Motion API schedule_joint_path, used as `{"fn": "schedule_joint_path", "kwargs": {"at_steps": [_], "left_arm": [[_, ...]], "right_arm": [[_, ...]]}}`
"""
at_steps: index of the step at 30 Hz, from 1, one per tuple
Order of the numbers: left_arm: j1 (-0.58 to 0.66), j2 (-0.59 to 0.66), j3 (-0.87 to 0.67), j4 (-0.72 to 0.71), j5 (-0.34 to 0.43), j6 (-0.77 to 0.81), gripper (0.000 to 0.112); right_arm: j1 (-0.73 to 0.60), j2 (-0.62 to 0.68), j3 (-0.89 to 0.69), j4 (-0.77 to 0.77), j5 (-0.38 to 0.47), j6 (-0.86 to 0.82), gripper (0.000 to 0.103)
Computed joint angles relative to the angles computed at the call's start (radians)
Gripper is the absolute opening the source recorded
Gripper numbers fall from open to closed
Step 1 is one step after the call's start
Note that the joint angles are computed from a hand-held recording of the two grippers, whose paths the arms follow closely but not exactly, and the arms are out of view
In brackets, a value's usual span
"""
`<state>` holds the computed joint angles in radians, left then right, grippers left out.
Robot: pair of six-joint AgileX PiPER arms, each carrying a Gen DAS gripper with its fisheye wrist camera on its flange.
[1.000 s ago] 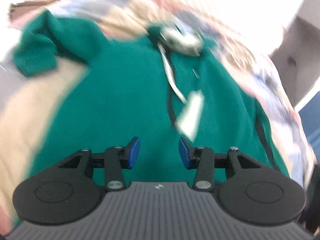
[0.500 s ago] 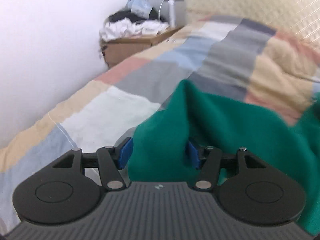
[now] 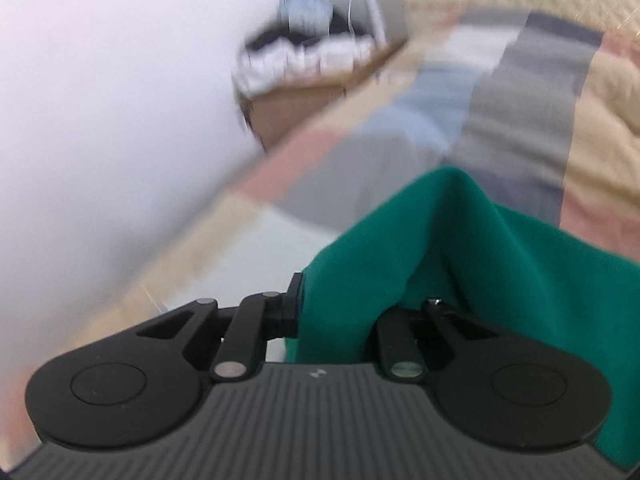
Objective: Fold large clothes
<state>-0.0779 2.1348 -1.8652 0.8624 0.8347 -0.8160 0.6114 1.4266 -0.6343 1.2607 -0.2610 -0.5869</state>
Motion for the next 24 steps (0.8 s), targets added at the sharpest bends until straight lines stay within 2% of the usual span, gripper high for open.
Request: {"fn": "schedule_joint_path", "kwargs": {"at_steps": [5, 9, 12, 15, 20, 24], "left_arm": [[-0.126, -0.122, -0.052, 0.12, 0.078, 0.074, 0.015], [-0.26, -0.224, -0.134, 0.1, 0.133, 0.189, 0.015], [-0.413, -0.306, -0.133, 0.132, 0.155, 0.269, 0.015], [-0.571, -0.366, -0.127, 0.099, 0.181, 0.331, 0.015], [-0.828, -0.441, 0.028, 0.035, 0.203, 0.265, 0.015], [-0.94, -0.463, 0.212, -0.061, 0.124, 0.116, 0.015]], "right_arm": [[0.005, -0.054, 0.035, 0.0, -0.019, 0.023, 0.068], [0.051, -0.14, 0.07, 0.111, -0.073, -0.074, 0.068], [0.112, -0.229, 0.096, 0.223, -0.137, -0.181, 0.068], [0.17, -0.31, 0.115, 0.331, -0.204, -0.275, 0.068], [0.24, -0.412, 0.14, 0.426, -0.304, -0.327, 0.068], [0.261, -0.472, 0.156, 0.469, -0.38, -0.349, 0.068]]}}
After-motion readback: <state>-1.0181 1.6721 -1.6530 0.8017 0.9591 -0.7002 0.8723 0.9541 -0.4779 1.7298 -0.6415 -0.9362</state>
